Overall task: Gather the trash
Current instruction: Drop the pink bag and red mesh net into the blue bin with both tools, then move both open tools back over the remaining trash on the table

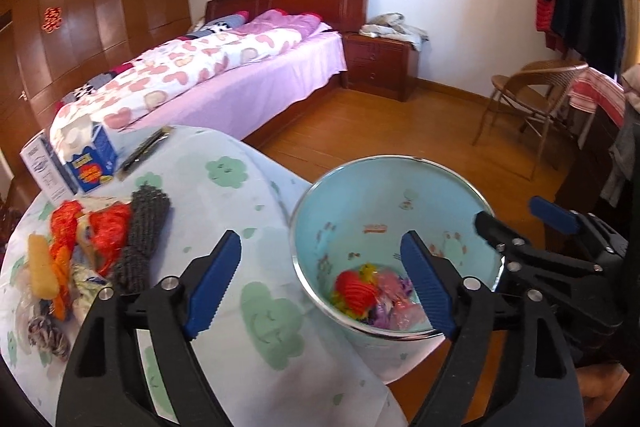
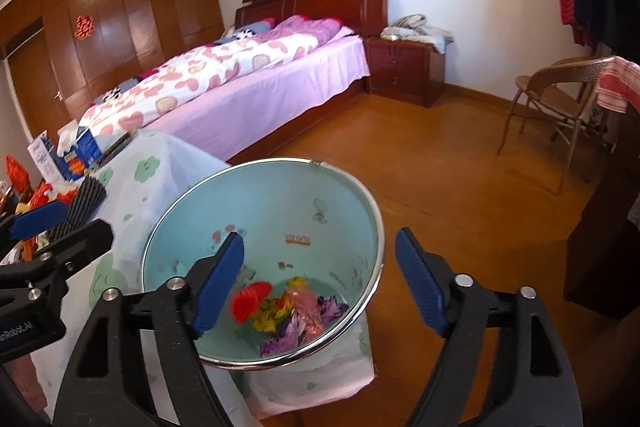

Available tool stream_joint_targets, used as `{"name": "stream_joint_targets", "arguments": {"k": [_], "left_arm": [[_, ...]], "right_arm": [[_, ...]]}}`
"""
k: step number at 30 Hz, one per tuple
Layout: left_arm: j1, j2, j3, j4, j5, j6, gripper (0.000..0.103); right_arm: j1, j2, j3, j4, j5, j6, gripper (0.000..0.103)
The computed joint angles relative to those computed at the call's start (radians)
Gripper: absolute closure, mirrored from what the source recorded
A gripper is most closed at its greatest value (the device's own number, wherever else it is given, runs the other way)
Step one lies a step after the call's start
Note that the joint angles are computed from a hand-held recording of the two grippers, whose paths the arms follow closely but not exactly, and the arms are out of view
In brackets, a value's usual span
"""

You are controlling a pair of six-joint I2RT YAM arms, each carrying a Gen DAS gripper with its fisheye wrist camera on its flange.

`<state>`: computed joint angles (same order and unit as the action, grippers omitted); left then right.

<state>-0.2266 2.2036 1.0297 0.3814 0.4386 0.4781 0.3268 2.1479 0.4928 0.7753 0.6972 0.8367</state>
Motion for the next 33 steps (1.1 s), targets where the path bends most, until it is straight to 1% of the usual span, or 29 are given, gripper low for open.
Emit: {"name": "stream_joint_targets", "arguments": {"k": [2,4,6,9,18,27,33], "left_arm": [[0.006,-0.006,-0.006,0.014,-0.011,-0.010,0.015],[0.018,-0.016,-0.018,0.031,-0.018,-0.019,0.010],[0.028,-0.025,-0.028,0.049,-0.028,-0.022,0.008],[0.052,-0.035,-0.039,0.063,-0.037,-0.018,0.007],[0.140,-0.040,-0.021,0.031,-0.030,-0.024,0.006],[0.220,-0.043,0.008,-0.009,-0.012,-0.030,0.006],[0.260,-0.039,0.020,-0.014,-0.009,-0.024,0.006]], "right_arm": [[-0.003,-0.006,-0.007,0.005,0.001,0.001,0.024],[-0.005,-0.021,-0.014,0.000,0.015,0.006,0.017],[0.005,-0.028,-0.015,-0.007,0.045,0.022,0.016],[0.009,-0.039,-0.007,-0.028,0.046,0.028,0.012],[0.069,-0.096,0.029,-0.088,0.059,0.000,0.012],[0.146,-0.102,0.147,-0.207,0.085,-0.032,0.012],[0.177,-0.087,0.221,-0.254,0.095,-0.047,0.012]]}}
